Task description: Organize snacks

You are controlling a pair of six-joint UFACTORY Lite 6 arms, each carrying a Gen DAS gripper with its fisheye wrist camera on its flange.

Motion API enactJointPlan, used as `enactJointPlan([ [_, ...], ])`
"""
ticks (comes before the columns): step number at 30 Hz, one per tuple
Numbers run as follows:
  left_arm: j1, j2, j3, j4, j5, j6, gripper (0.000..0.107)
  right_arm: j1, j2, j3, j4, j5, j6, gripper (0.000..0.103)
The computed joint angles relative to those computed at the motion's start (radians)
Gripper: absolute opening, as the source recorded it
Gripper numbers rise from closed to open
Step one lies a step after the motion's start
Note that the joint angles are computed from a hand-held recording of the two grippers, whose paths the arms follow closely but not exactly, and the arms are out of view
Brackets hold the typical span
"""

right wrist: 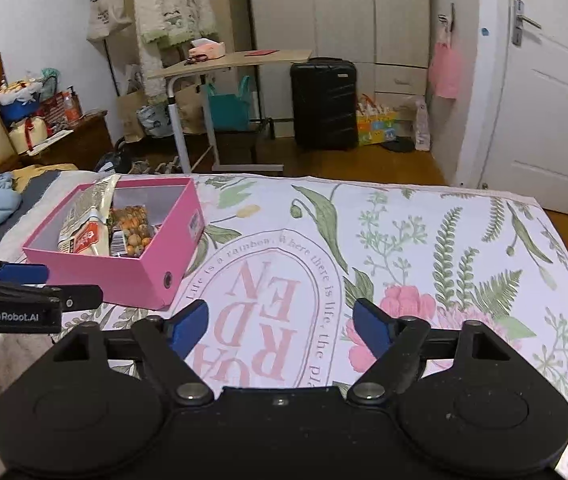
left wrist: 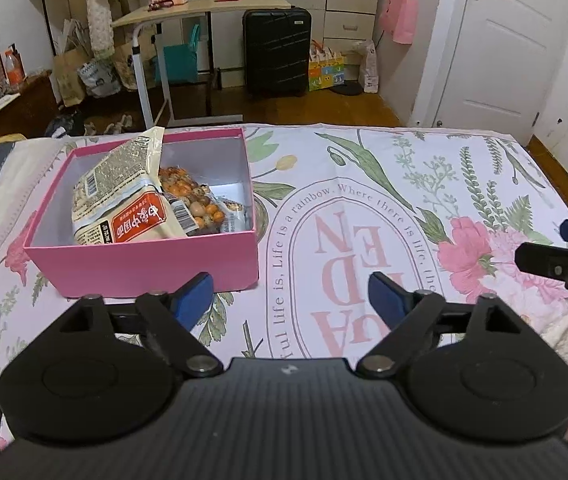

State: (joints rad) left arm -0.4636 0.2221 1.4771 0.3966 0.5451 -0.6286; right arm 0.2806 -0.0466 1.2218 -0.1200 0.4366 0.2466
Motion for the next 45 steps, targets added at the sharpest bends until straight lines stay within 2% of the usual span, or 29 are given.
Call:
enactJointPlan([
  [3,-0.015,-0.017,-0.020,0.031,-0.010,-0.026,0.099,0.020,-0.003,0.002,-0.125,0.031,0.146,0.098],
  [7,-0.041,-0.029,-0.034,0.078,-0.002,-0.089,0.101,0.040,0.037,0.056,-0.205,0.113,0.248,0.098],
  [12,-0.087,-0.058,-0.080,0.251,0.002,-0.265,0.101,0.055,-0.008,-0.011,-0.254,0.050,0.308,0.098],
  [20,-0.116,-0.113,-0.147,0.339,-0.004,-0.375,0.100,0.112,-0.062,-0.103,-0.455,0.007,0.512,0.098],
  [24,-0.125,-0.127,-0.167,0.357,0.006,-0.402,0.100,0.153,-0.070,-0.129,-0.607,0.029,0.645,0.098],
  [28,-0.143,-0.130,-0.177,0.407,0.029,-0.459,0.100,0.140,-0.069,-0.126,-0.573,0.027,0.633,0.098],
  [32,-0.152,-0.130,-0.185,0.429,0.039,-0.479,0.100,0.150,-0.080,-0.140,-0.631,0.037,0.688,0.098],
  [45,-0.173,-0.124,-0.183,0.488,0.074,-0.545,0.100,0.158,-0.096,-0.152,-0.666,0.049,0.736,0.098],
])
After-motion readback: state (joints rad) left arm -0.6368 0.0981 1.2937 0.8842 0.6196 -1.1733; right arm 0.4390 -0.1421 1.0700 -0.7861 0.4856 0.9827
